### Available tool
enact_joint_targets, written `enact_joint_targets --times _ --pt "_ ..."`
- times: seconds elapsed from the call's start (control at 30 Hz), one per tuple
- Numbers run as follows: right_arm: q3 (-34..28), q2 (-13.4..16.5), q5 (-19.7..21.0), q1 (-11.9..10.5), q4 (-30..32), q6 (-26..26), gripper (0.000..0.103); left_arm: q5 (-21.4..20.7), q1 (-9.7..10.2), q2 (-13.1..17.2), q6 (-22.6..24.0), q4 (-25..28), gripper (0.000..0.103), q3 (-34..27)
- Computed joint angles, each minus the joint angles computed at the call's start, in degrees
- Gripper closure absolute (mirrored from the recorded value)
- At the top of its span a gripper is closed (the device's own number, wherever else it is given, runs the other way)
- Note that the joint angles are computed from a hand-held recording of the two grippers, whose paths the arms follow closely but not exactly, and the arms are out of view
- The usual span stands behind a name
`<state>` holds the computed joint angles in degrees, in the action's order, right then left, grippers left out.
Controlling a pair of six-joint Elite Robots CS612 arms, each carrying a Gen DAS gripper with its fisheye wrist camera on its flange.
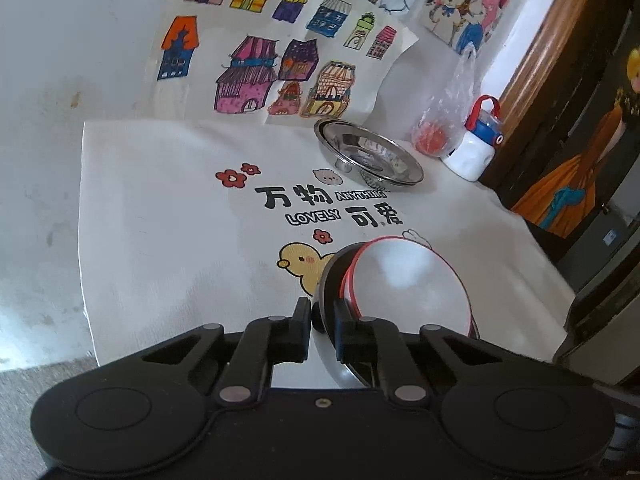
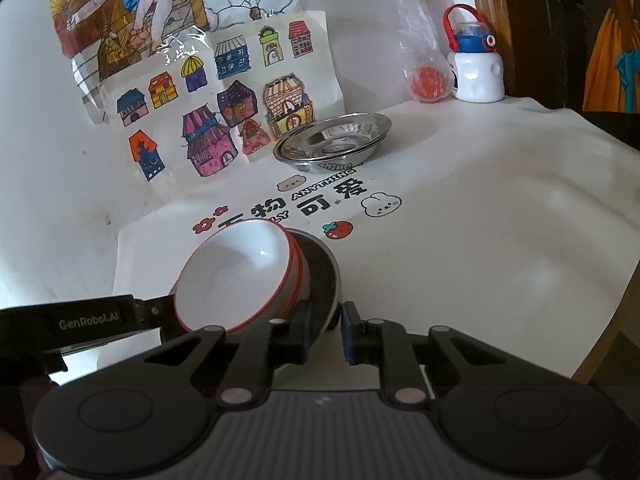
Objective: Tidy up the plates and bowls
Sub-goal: 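Lift the stacked bowls with both grippers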
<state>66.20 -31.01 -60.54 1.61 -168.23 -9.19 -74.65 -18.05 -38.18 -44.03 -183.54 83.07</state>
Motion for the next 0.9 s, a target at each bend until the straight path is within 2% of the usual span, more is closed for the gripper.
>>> enact_joint_targets --times 0.4,0.9 --pt "-0.03 0.13 1.34 -0.22 0.04 1.72 0.084 0.32 -0.11 -0.08 0.19 0.46 0.092 -0.11" --pt "0.54 -0.13 0.96 -0.30 -0.57 3.44 0.086 0.66 -0.18 -0.15 0.97 0.60 0.093 -0.01"
